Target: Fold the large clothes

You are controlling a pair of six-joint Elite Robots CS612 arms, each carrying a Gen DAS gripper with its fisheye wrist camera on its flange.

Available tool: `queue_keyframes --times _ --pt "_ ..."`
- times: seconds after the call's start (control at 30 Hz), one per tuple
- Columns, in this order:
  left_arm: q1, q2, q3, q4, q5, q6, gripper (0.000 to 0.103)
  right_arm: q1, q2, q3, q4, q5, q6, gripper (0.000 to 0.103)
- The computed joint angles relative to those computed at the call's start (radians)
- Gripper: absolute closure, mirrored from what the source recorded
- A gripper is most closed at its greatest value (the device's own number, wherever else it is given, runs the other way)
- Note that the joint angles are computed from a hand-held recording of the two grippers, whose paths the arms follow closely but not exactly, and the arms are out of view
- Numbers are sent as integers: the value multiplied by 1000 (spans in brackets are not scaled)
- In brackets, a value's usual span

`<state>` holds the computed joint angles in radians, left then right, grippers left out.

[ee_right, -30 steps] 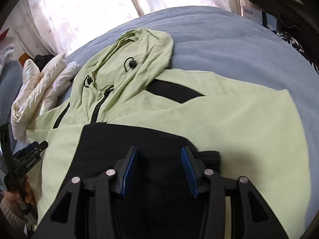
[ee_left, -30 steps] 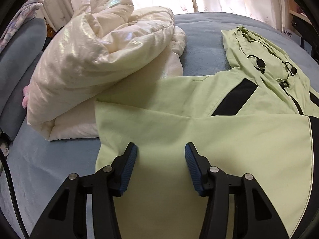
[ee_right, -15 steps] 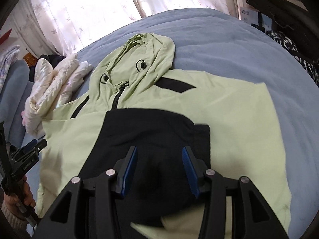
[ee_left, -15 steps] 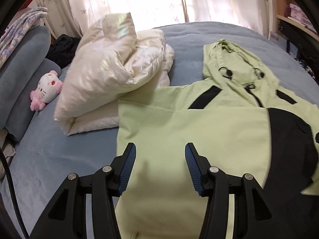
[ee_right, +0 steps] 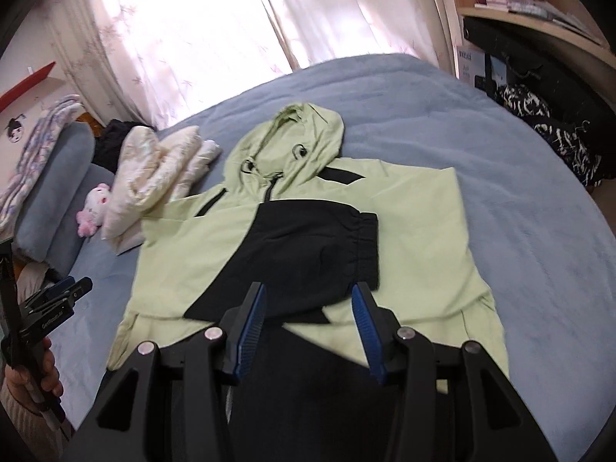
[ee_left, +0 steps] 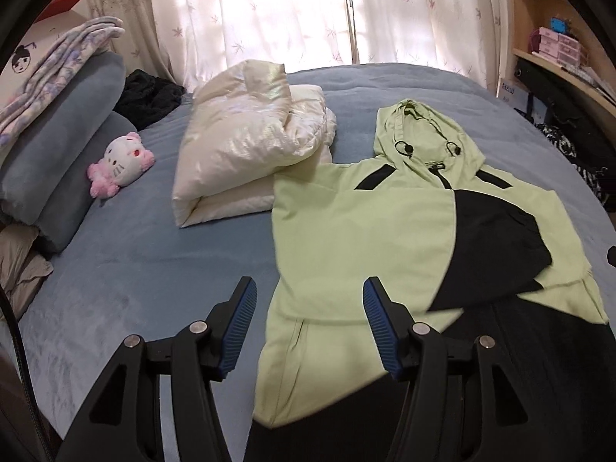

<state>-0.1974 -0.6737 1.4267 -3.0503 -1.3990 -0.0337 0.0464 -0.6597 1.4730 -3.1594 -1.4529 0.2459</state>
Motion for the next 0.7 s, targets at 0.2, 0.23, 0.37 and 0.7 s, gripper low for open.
queue_keyframes --times 0.2,0.23,0.37,0.7 --pt "20 -77 134 -51 -55 5 36 1 -74 138 -81 20 -60 56" --pt "25 -88 154 -54 -71 4 36 0 -85 161 -94 26 -72 56" --pt "61 -121 223 -15 -185 12 36 -15 -120 242 -108 49 -123 40" --pt "128 -117 298 114 -333 13 36 -94 -168 403 -48 59 -88 37"
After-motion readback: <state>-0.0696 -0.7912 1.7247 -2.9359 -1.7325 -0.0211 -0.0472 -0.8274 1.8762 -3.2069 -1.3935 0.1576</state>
